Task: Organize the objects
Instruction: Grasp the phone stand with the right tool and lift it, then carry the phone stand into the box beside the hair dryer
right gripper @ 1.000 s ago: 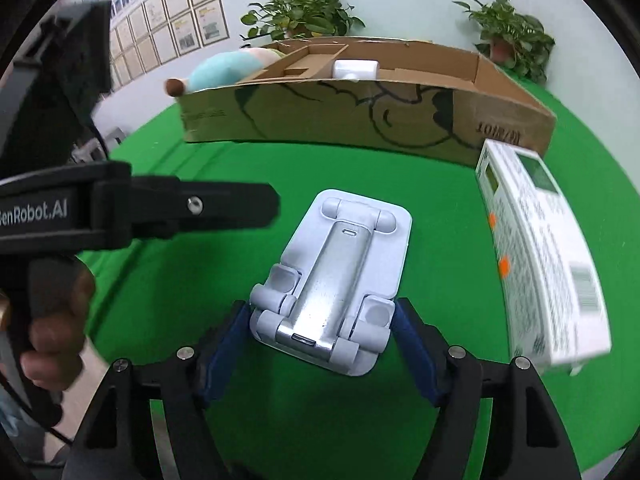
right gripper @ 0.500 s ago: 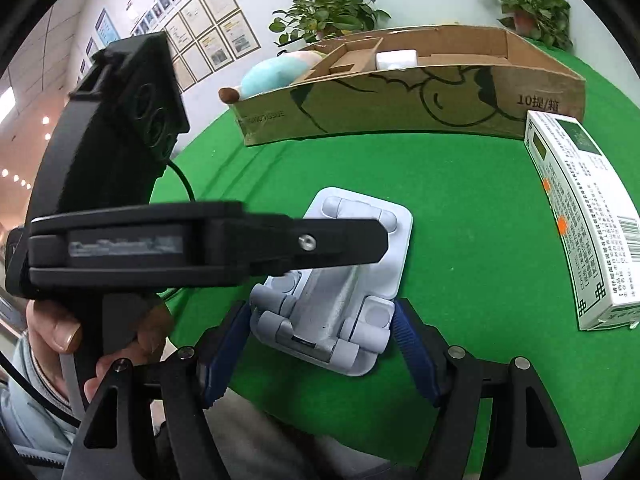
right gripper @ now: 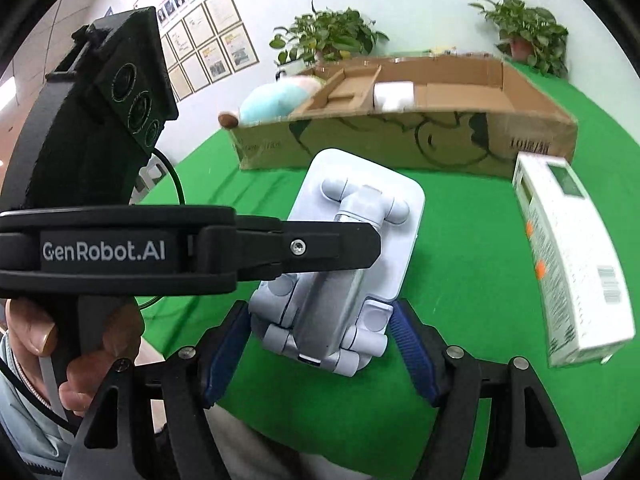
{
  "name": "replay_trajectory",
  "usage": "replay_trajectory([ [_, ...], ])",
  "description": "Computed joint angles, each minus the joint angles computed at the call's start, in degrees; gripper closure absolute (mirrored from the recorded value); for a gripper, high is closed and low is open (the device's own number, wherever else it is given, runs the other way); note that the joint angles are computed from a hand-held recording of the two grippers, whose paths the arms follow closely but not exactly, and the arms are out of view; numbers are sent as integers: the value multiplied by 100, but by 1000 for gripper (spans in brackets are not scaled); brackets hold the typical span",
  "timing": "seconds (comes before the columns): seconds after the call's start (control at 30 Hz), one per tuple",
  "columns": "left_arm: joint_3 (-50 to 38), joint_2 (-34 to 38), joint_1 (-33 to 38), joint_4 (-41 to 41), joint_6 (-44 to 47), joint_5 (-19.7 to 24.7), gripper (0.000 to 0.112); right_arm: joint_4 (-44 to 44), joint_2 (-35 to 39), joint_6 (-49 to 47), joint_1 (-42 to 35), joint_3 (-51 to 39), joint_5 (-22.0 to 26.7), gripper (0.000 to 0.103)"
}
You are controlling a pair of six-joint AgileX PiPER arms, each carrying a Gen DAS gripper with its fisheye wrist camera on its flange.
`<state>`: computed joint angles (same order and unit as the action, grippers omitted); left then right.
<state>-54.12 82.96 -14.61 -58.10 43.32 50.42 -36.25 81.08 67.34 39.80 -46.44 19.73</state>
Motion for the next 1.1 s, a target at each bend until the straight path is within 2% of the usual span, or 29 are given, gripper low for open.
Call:
replay_trajectory([
  [0.47,-1310,77,-266,236,-459,69,83,591,-232,-1208,-655,-938,496,38],
  [0.73,-2242,403,-401,379,-795,92,83,993,-246,-2102,-1005,-1649,841,38],
  [1.1,-3594,1006,-433,758,-1255,212,83,1890,153,-3462,-1529,-2878,1155,38],
])
